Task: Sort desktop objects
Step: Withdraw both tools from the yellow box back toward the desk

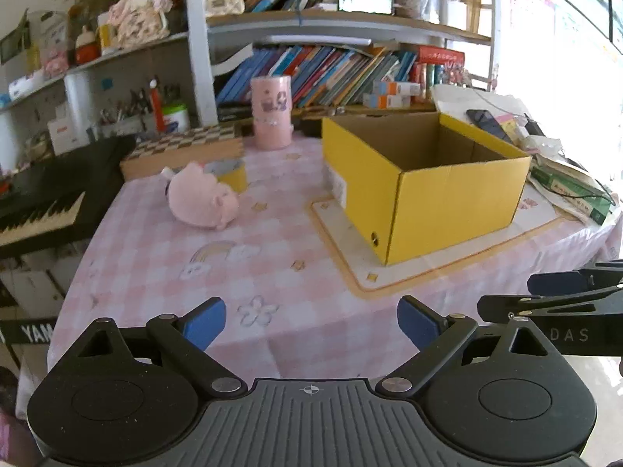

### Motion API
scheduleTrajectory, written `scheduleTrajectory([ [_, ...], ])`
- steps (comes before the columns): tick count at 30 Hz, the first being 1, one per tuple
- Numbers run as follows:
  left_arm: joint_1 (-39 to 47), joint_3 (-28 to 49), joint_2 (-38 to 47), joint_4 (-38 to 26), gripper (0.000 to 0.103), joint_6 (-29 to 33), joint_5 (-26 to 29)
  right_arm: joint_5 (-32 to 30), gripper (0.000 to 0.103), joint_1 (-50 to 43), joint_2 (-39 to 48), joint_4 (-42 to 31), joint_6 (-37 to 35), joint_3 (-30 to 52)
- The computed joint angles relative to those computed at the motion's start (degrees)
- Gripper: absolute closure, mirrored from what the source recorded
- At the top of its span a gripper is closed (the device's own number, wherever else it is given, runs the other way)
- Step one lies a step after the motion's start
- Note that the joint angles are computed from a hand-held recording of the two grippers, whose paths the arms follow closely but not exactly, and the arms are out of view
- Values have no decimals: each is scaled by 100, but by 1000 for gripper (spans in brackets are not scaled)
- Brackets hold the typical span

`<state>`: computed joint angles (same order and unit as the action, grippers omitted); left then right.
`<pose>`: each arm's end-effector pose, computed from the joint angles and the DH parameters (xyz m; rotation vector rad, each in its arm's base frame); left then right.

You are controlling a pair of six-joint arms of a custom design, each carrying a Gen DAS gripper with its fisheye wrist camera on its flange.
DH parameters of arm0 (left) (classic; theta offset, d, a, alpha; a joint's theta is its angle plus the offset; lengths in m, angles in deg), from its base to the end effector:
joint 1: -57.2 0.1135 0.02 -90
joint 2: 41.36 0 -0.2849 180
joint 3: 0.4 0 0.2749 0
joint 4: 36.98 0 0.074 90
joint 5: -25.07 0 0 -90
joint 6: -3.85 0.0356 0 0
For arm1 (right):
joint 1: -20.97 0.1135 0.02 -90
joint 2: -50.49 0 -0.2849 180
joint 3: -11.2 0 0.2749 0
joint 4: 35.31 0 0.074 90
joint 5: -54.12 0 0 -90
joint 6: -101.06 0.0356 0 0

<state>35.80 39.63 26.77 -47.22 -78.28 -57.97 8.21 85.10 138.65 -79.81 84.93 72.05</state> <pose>0.2239 -0.0924 0.1806 0.6315 2.1567 -0.2637 0.1472 0.2467 0.1775 0.3463 2.2958 0.0100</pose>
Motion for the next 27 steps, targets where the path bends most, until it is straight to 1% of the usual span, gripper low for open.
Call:
scheduleTrajectory([
  [4, 311, -93, -149, -180, 6, 140, 186, -50, 43, 117, 235, 12, 89, 187],
  [8, 618, -174, -295, -288, 6, 252, 315, -103, 43, 182, 479, 102, -29, 406],
  [20, 1606, -290, -531, -321, 6, 455, 690, -294, 43, 109, 1077, 694, -1196, 1065],
  [27, 2055, -246, -499, -252, 6, 548, 872, -386, 43, 33, 1374, 871, -1719, 1483],
])
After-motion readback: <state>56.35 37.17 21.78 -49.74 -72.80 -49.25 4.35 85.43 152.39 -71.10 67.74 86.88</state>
